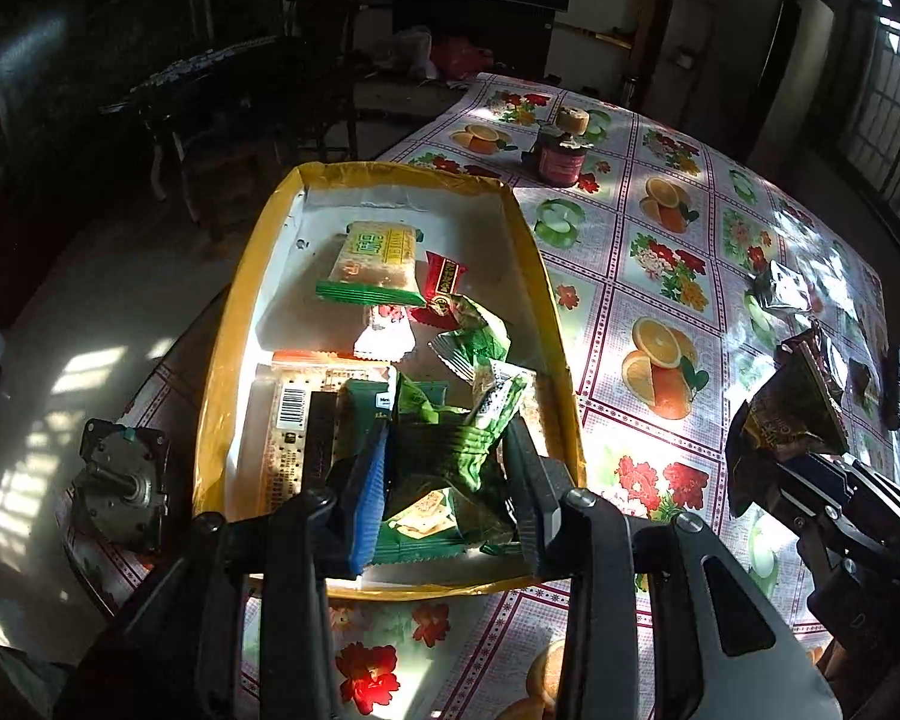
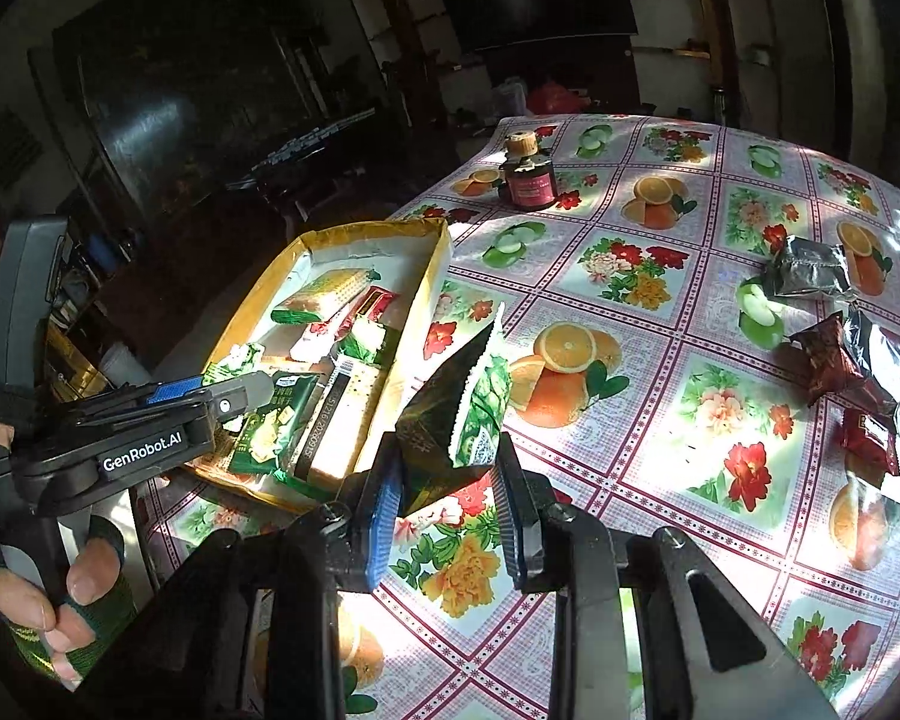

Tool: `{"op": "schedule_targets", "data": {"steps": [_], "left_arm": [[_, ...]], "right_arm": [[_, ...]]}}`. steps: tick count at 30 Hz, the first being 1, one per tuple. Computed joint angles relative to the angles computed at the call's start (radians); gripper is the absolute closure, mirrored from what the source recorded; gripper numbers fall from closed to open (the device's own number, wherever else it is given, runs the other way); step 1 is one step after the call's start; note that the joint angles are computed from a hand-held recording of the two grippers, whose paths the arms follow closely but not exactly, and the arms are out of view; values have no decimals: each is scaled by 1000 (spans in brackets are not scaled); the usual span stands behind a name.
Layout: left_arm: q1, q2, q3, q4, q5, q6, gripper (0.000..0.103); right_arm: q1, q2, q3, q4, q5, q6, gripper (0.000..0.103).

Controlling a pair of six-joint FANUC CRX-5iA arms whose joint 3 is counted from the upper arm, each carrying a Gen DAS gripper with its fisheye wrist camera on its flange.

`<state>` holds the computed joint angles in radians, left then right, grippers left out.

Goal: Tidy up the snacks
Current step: 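Carry both green bags over the tray with both tools, then open both tools to drop the green bags into the tray and withdraw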

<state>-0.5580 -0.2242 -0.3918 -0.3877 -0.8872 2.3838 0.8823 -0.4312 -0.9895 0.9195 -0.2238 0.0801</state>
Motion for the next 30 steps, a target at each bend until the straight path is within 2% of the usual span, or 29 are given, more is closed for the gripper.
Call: {"op": "schedule_targets", "data": {"steps": [4,6,8,14,17,22,27,30], "left_arm": [[57,-12,-30,31,15,-29,64],[83,-15,-44,51,26,-48,64],[97,-13,-49,58,30,-60,64],[134,1,-57,85,51,-100,64],[146,8,-58,92,58,-115,64],[168,27,-61,112,72,-145,64],[188,29,-73,130,90,-166,60],[180,29,-67,112,83,-150,55]], "right_arm": [[-15,90,65,-62,93,87,75],[6,137,122,-212,101,220,75],[9,182,167,-288,111,294,75],[26,318,389,-737,38,738,74],[13,383,478,-845,4,862,74],[-1,452,562,-930,-35,972,74],[0,487,592,-934,-74,1001,72],[8,487,571,-861,-74,945,72]]}}
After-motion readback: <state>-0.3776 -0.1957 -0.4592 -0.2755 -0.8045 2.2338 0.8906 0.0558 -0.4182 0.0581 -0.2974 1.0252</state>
